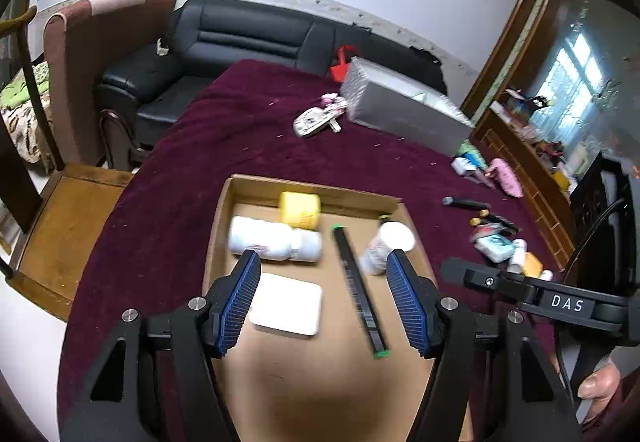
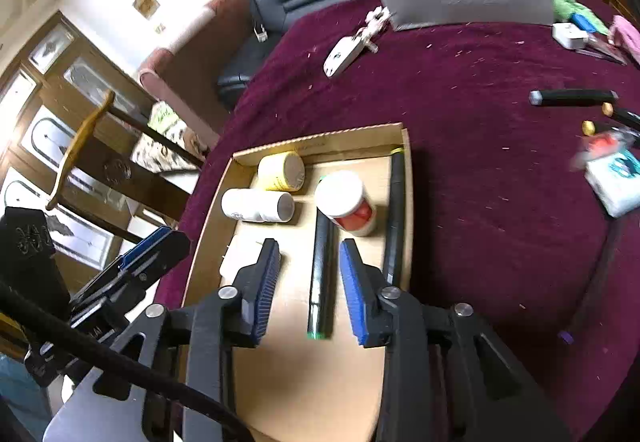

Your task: Organize objects

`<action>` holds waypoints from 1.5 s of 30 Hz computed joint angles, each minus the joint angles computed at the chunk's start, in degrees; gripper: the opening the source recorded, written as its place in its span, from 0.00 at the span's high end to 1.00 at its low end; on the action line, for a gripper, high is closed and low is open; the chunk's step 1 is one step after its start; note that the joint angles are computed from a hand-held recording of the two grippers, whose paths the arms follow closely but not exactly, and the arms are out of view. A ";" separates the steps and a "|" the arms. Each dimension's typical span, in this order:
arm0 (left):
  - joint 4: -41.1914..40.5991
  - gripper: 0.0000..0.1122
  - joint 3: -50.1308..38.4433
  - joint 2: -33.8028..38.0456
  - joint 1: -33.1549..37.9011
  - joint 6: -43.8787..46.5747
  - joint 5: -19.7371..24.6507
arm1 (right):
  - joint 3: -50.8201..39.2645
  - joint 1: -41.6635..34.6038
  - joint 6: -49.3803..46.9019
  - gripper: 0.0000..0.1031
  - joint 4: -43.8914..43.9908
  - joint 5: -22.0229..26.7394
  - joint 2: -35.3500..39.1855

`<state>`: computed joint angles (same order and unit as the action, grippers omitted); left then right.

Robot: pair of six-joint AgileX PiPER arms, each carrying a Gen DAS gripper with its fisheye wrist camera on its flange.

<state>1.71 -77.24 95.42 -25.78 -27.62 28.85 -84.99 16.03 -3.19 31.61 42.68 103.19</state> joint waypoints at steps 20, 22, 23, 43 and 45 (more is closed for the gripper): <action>4.98 0.47 -17.98 7.29 -19.53 -5.06 9.23 | 29.55 -21.67 -16.53 0.57 6.71 -4.49 -25.21; 5.92 0.47 -21.06 9.06 -21.19 -5.54 11.08 | 31.26 -25.53 -19.83 0.57 9.06 -3.63 -26.16; 6.23 0.47 -22.78 10.15 -21.95 -5.68 12.01 | 31.87 -27.15 -21.21 0.57 9.99 -3.25 -26.42; 3.28 0.47 -65.36 36.99 -28.91 -1.17 34.64 | 36.44 -51.22 -40.90 0.57 19.65 4.15 -24.54; 3.18 0.47 -70.73 40.07 -29.25 -0.89 37.67 | 36.57 -52.44 -42.03 0.57 20.11 4.20 -24.15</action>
